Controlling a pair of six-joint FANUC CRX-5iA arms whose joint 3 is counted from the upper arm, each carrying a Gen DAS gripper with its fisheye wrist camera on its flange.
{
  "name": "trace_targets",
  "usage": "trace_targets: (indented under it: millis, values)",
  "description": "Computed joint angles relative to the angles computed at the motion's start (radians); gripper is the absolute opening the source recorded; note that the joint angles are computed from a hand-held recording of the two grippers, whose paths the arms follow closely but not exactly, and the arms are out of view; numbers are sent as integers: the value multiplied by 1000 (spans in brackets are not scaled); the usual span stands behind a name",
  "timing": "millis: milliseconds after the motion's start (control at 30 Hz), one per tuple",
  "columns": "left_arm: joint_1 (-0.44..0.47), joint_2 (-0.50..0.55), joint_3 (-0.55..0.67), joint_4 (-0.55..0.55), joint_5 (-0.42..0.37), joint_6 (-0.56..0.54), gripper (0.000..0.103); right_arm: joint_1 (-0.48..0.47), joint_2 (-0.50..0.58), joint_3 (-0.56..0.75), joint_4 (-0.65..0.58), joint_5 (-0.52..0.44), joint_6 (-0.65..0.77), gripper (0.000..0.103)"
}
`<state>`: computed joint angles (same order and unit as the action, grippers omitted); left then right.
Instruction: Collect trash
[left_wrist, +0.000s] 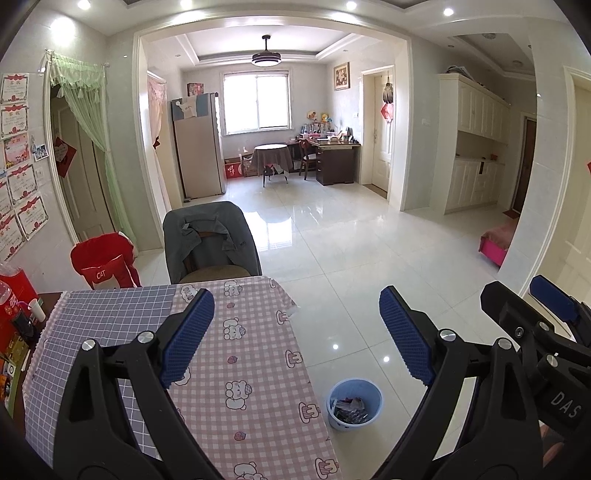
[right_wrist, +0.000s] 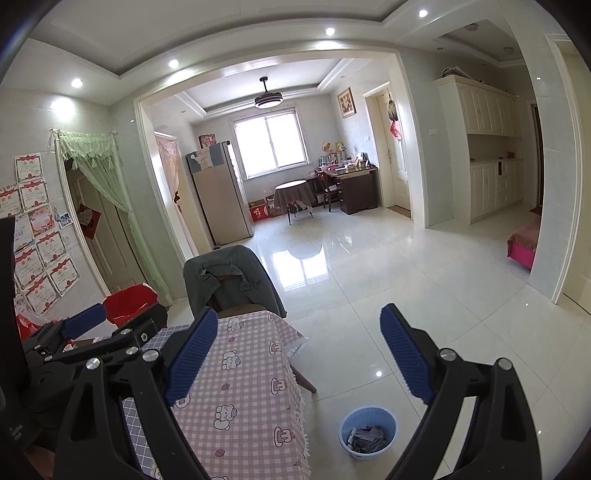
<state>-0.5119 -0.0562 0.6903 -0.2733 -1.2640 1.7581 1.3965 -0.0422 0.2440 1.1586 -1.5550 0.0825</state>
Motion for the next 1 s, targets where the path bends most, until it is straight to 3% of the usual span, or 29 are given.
trace_targets:
  millis: [1000]
  values:
    - [24,-1,-9,25,2,-21,89,-9,6,17,-15,9,5,88]
